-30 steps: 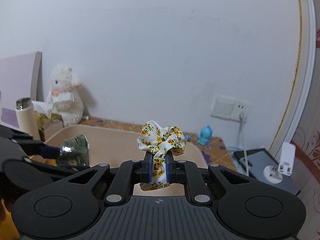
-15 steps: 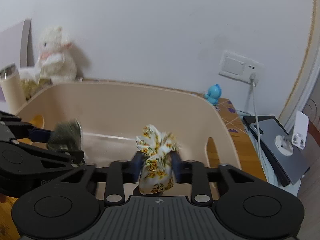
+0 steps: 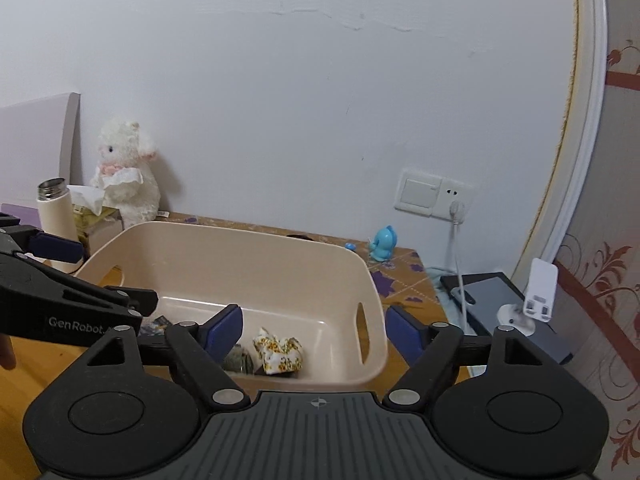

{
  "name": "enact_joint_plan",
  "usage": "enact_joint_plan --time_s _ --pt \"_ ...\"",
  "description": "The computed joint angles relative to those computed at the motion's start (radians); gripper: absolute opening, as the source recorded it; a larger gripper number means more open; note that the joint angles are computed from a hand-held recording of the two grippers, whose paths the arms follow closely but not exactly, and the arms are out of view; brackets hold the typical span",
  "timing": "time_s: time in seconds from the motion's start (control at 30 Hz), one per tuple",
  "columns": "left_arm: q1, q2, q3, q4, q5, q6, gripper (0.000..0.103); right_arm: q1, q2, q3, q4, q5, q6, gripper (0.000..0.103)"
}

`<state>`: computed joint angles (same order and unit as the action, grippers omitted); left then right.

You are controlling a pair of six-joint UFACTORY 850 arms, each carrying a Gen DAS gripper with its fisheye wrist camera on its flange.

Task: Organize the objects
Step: 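Carry both held items over the bin and open both tools to release, then move both tools toward the white carton and the tissue pack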

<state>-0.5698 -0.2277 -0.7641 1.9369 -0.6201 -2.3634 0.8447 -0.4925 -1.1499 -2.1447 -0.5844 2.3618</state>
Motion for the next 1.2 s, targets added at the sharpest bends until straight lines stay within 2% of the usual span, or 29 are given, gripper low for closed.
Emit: enact_joint_plan --time_s 0.07,0.17,0.37,0.67,0.8,0.93,1.2 --pt "-0.016 0.023 0.026 -0.017 -0.012 -0.007 0.087 0.008 0.026 0.035 -0.01 -0.012 0.016 0.087" --pt "-0.035 0.059 0.074 -0.017 0.002 -0.038 0.087 0.017 0.057 0.085 -0.03 -0.012 0.052 0.087" --pt "-0.094 0.092 0.149 -0.031 -0.029 -0.071 0.087 0.042 0.087 0.16 -0.02 -0.027 0.048 0.087" --pt "-0.154 0.05 0.2 -0.022 -0.011 -0.132 0.087 0.058 0.09 0.23 0.01 -0.014 0.064 0.087" --pt "-0.147 0.008 0.203 0.01 0.018 -0.181 0.087 0.055 0.07 0.238 0.033 0.013 0.066 0.087" --pt "-0.114 -0.035 0.197 0.098 0.086 -0.268 0.087 0.046 0.038 0.227 0.046 0.059 0.058 0.087" --pt "-0.084 -0.106 0.164 0.182 0.108 -0.339 0.087 0.026 -0.034 0.183 0.091 0.101 0.002 0.088"
